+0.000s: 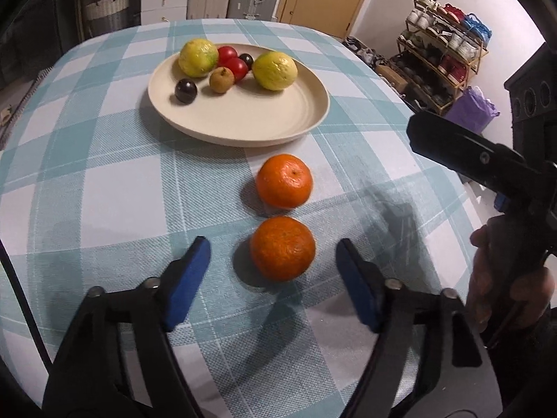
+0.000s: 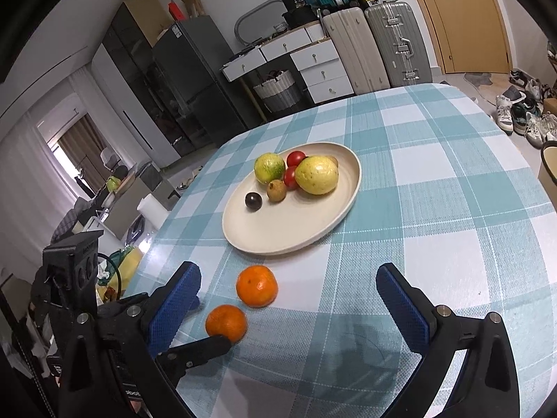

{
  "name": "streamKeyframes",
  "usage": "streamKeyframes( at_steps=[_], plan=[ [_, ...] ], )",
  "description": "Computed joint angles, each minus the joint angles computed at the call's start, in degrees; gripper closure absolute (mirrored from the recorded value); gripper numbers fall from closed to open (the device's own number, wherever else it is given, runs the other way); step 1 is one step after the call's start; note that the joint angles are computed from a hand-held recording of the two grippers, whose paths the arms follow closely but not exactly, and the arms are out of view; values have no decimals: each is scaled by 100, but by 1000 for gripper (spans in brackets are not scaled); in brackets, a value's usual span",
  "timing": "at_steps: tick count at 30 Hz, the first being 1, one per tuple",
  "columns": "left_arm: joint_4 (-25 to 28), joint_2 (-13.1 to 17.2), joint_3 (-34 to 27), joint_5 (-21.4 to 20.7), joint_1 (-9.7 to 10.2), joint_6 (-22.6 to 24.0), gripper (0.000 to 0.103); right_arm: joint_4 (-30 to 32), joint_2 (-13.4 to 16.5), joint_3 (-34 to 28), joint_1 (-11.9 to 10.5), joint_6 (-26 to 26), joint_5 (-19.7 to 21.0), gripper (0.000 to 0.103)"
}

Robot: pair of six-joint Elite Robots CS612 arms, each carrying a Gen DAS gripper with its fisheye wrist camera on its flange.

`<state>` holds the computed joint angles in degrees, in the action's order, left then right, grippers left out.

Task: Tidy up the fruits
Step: 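Move the left tool to the nearer orange and close on it, then close the right tool on the other orange while the left tool holds its orange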

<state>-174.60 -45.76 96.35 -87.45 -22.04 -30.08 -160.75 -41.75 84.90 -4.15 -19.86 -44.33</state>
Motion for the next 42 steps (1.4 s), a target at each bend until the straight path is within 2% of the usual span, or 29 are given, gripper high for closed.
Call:
streamKeyframes(
  at_steps=[3, 6, 13, 22, 28, 35, 42],
  plan=[
    [-41, 28, -10, -147, 27, 2, 45, 62, 23, -27, 0, 12, -22, 0],
    [-31, 58, -37, -306, 55, -3, 66, 73, 44, -51, 0, 41, -28, 0],
    [-174, 89, -22, -463, 77, -3, 67, 180, 67, -76, 9, 2, -47, 0],
    [-446, -29, 170, -229, 100, -109, 67, 519, 56, -124, 39, -192, -102, 0],
    [-667, -138, 365, -78, 189, -272, 67, 592, 77, -141, 101, -216, -171, 0],
    [-949, -245, 591, -25, 299, -516, 67, 904, 81, -171, 269, -781, -341, 0],
    [-1140, -340, 723, 111, 344, -596, 67, 732, 121, -160, 410, -1002, -532, 2]
  ],
)
